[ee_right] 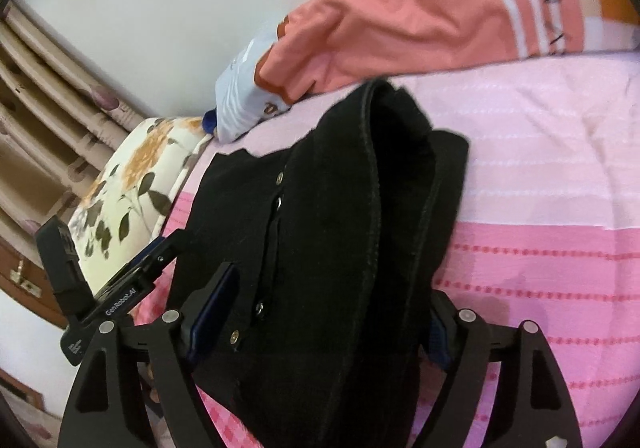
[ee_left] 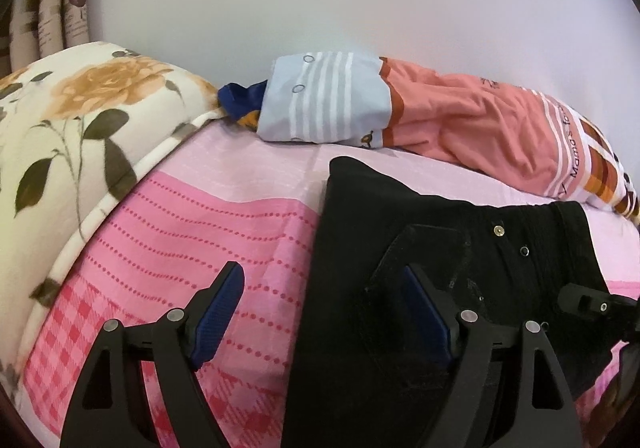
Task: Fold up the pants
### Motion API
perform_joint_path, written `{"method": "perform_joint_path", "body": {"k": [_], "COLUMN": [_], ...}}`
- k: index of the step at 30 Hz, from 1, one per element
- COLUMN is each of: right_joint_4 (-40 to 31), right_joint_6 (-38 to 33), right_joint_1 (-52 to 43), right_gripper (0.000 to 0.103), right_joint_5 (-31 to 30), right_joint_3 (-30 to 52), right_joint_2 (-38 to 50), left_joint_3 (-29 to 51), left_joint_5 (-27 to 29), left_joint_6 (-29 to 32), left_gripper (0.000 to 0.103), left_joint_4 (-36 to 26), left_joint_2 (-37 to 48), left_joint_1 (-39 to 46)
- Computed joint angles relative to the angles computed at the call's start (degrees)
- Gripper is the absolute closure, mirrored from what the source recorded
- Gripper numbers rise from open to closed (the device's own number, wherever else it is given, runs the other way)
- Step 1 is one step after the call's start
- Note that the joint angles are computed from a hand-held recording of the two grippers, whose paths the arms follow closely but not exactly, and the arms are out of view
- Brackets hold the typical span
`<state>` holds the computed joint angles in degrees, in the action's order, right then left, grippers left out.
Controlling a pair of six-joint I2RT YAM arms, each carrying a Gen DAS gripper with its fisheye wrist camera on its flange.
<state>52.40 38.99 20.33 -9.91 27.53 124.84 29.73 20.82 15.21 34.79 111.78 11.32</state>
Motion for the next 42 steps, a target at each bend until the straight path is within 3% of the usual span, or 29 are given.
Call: {"method": "perform_joint_path", "body": {"k": [4, 12, 15, 19, 25, 30, 36, 39, 42], "right_joint_4": [1.6, -1.5, -5.8, -13.9, -22.2, -26.8, -32.1, -35.2, -39.0], "right_joint_6": [0.8, 0.6, -1.0, -2.2, 0.9, 4.3, 8.3, 10.0, 11.3], "right_joint_1": [1.9, 8.8, 13.4, 19.6, 25.8, 29.5, 33.5, 36.3, 39.1], "right_gripper": [0.024, 0.022, 0.015, 0.008, 0.003, 0.001, 0.001, 0.001, 0.0], "right_joint_5": [5.2, 16.8, 22.2, 28.9, 35.1, 38.3, 40.9, 43.3, 46.1], "right_joint_3": [-3.3, -8.0, -9.0, -8.4, -8.2, -8.7, -9.2, -9.1, -8.4], "right_joint_2": [-3.0, -12.3, -19.3, -28.4, -36.7, -41.2, -46.4, -49.1, -52.0], "left_joint_3": [-2.9, -9.4, -13.0, -17.2, -18.6, -15.1, -15.0, -15.1, -13.2], "left_joint_5": [1.9, -4.6, -5.9, -6.0, -0.4, -1.1, 2.9, 9.6, 10.6], "left_joint_6": [-0.5, -0.7, -0.3, -0.4, -1.9, -2.3, -4.2, -2.6, 0.1], "left_gripper": [0.022, 0.022, 0.01, 0.002, 0.0, 0.0, 0.0, 0.0, 0.0], "left_joint_4": [3.9, 6.9, 7.2, 4.8, -11.9, -28.5, -40.2, -46.2, -53.4], "left_joint_2": [-1.4, -10.2, -16.6, -27.9, -51.0, -63.8, -78.8, -86.5, -90.1], "left_joint_1": [1.2, -1.6, -2.5, -2.9, 0.5, 1.1, 5.5, 9.4, 9.6]}}
